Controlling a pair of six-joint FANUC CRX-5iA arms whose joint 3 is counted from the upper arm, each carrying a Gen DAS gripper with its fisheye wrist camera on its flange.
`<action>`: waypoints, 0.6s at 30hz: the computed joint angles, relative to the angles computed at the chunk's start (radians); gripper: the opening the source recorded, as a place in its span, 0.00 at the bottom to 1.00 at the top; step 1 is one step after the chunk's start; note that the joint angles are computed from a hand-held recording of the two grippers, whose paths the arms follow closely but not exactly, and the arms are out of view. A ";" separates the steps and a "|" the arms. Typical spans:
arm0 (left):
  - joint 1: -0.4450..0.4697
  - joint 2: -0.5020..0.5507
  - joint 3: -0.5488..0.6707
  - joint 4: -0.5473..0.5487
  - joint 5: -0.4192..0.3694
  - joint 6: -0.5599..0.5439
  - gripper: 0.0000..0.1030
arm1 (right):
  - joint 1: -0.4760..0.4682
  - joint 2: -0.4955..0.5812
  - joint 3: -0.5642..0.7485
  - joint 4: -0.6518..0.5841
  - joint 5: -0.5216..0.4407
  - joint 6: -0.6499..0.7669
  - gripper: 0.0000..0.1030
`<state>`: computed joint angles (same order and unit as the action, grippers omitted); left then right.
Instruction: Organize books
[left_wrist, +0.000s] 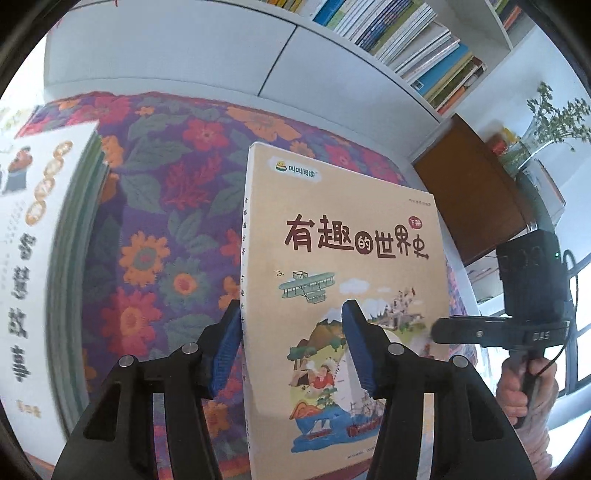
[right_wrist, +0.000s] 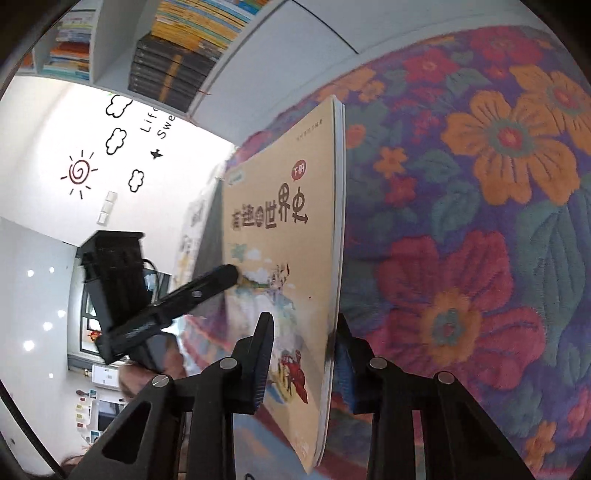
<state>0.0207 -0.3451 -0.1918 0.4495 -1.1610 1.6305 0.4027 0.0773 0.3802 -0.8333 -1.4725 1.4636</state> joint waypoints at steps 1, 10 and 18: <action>0.005 -0.001 0.008 -0.001 -0.004 0.003 0.49 | 0.002 0.004 0.017 -0.004 -0.011 -0.010 0.31; 0.075 -0.014 0.077 0.014 -0.067 -0.021 0.49 | -0.003 0.056 0.128 -0.078 -0.075 -0.148 0.31; 0.173 -0.045 0.107 0.015 -0.113 -0.059 0.49 | 0.046 0.107 0.209 -0.087 -0.095 -0.221 0.31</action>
